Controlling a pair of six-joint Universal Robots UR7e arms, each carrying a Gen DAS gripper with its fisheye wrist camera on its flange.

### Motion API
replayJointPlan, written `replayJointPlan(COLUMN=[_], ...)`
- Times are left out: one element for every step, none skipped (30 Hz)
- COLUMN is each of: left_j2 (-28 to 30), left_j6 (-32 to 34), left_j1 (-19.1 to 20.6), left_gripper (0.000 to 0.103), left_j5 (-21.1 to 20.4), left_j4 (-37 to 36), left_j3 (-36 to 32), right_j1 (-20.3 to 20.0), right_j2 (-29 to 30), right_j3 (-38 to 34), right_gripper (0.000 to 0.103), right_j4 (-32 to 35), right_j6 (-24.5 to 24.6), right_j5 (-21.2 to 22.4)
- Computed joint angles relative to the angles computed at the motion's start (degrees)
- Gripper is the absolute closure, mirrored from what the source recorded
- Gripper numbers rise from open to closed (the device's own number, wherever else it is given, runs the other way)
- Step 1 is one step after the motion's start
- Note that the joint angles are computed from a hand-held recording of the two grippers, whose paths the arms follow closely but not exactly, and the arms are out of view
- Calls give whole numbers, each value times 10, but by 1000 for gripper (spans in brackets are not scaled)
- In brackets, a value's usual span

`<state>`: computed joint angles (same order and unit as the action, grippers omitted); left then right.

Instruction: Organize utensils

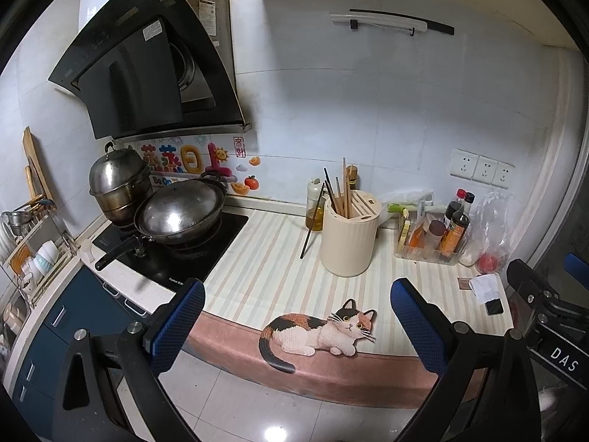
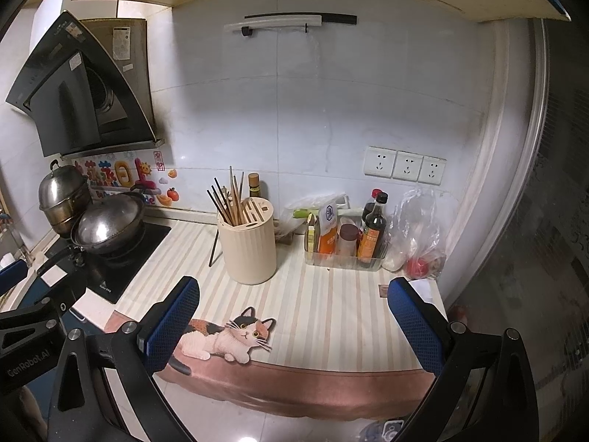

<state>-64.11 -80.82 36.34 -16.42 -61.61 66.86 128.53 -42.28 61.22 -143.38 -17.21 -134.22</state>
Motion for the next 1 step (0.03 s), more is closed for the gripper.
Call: replayJointPlan(left_j2=[-1], left_j6=[10], left_j1=[2], left_gripper=[0], left_j5=[0], left_j4=[-11], left_j3=[2], right_j1=[-1], right_j2=[2], right_j3=[-3], right_gripper=[0], right_j4=[1], right_j6=[0], right_j5=[1])
